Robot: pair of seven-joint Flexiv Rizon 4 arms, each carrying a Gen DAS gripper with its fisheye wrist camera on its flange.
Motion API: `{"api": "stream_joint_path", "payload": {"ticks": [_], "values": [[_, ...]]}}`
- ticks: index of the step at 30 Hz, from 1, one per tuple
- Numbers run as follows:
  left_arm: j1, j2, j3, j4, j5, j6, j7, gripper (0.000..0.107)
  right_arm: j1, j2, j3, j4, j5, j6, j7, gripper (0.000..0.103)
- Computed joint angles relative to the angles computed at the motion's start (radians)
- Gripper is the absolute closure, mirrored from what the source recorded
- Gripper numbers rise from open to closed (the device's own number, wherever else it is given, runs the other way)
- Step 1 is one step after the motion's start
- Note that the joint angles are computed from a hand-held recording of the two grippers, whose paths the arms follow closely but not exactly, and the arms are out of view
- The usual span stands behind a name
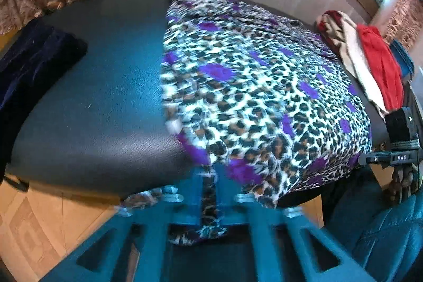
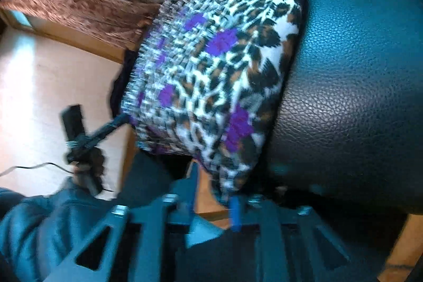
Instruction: Fold clothes
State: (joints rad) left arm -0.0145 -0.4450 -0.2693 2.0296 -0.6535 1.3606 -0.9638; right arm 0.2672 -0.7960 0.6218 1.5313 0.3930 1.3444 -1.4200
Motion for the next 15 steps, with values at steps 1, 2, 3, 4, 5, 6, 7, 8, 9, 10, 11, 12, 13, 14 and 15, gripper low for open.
{"api": "stream_joint_path", "payload": {"ticks": [1, 2, 3, 4, 5, 6, 7, 8, 9, 10, 11, 12, 13, 14, 15], "values": [[0.023, 0.009, -0.028, 0.001, -0.070, -0.027, 0.026, 0.101, 0.008, 0.007, -0.011, 0.004, -0.002, 0.004, 0.009, 0.094], [0.059, 0.017, -0.089, 0.016, -0.204, -0.029, 0.111, 0.101, 0.004, 0.012, -0.004, 0.007, 0.005, 0.021, 0.006, 0.094], [0.116, 0.024, -0.166, 0.029, -0.274, -0.022, 0.162, 0.101, -0.002, 0.016, 0.006, 0.010, 0.011, 0.037, 0.002, 0.095], [0.148, 0.030, -0.211, 0.033, -0.336, -0.030, 0.202, 0.101, -0.007, 0.020, 0.015, 0.012, 0.017, 0.054, -0.001, 0.095], [0.177, 0.037, -0.255, 0.031, -0.443, -0.060, 0.266, 0.101, -0.031, 0.015, 0.051, 0.007, 0.024, 0.068, -0.027, 0.095], [0.183, 0.037, -0.266, 0.024, -0.498, -0.080, 0.298, 0.101, -0.055, 0.010, 0.089, 0.002, 0.032, 0.081, -0.056, 0.095], [0.192, 0.042, -0.285, 0.016, -0.572, -0.103, 0.344, 0.101, -0.066, 0.010, 0.106, -0.004, 0.031, 0.085, -0.072, 0.095], [0.198, 0.046, -0.298, 0.006, -0.640, -0.129, 0.385, 0.101, -0.086, 0.002, 0.140, -0.019, 0.034, 0.096, -0.100, 0.095], [0.202, 0.049, -0.306, -0.004, -0.703, -0.159, 0.420, 0.101, -0.096, -0.009, 0.163, -0.034, 0.040, 0.111, -0.117, 0.095], [0.198, 0.055, -0.309, -0.015, -0.752, -0.176, 0.449, 0.101, -0.106, -0.020, 0.186, -0.049, 0.045, 0.126, -0.134, 0.095], [0.193, 0.060, -0.310, -0.026, -0.800, -0.195, 0.475, 0.101, -0.122, -0.038, 0.218, -0.073, 0.045, 0.139, -0.157, 0.096], [0.190, 0.053, -0.306, -0.050, -0.826, -0.215, 0.492, 0.101, -0.137, -0.055, 0.249, -0.090, 0.045, 0.151, -0.181, 0.096], [0.186, 0.045, -0.302, -0.074, -0.852, -0.234, 0.507, 0.101, -0.148, -0.067, 0.269, -0.109, 0.039, 0.157, -0.196, 0.095], [0.178, 0.032, -0.298, -0.104, -0.876, -0.243, 0.526, 0.101, -0.154, -0.075, 0.281, -0.125, 0.034, 0.160, -0.203, 0.095], [0.168, 0.014, -0.295, -0.141, -0.898, -0.247, 0.541, 0.101, -0.161, -0.088, 0.292, -0.150, 0.025, 0.163, -0.214, 0.095]]}}
